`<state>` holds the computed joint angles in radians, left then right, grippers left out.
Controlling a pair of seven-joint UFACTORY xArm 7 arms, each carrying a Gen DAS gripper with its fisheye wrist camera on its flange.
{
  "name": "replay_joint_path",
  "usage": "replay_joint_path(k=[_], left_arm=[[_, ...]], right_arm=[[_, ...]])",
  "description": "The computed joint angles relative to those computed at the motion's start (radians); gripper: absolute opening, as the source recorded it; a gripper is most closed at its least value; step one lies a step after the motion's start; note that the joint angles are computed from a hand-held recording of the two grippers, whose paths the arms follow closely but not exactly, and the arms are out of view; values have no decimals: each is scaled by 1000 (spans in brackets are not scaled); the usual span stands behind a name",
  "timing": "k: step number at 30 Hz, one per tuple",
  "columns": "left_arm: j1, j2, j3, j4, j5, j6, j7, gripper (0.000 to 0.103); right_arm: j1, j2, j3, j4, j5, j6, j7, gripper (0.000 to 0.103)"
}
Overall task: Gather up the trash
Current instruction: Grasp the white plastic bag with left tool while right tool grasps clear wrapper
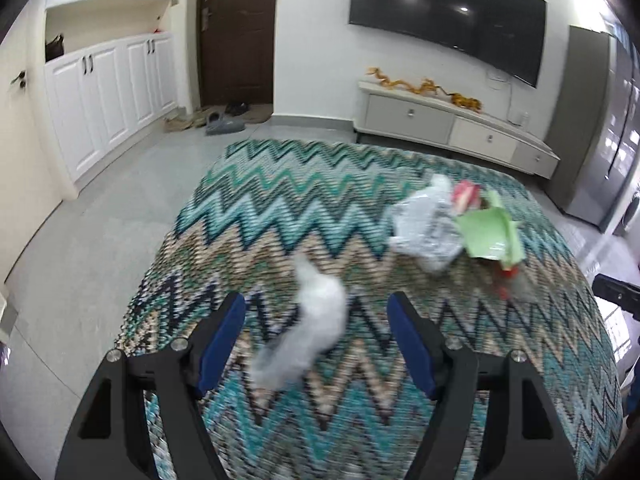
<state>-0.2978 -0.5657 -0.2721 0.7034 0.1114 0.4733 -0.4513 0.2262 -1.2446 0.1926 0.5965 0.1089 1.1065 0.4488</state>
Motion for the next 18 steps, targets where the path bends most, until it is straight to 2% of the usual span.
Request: replay_joint_path(k=[5,9,14,15,17,18], left_arm=[[-13,58,22,7,-22,-33,28,72],[-26,91,30,5,-31,-50,52,72],[-27,125,29,16,-39,-48,44,71],[-26,130,29,17,-40,-49,40,70],[-29,141,33,24,-43,-45,40,59],[-31,147,35,28,-47,-40,41,50]], right_arm=[[46,180,18,0,41,-141,-20,49],[90,280,10,-4,60,-217,-31,49],[111,370,-4,-2,56,-266,-42,49],[111,377,-6,-3,54,-273,-42,46],[115,391,-14,-5,51,-290,-49,39],[119,392,-20,-7,52,-300,-54,31]])
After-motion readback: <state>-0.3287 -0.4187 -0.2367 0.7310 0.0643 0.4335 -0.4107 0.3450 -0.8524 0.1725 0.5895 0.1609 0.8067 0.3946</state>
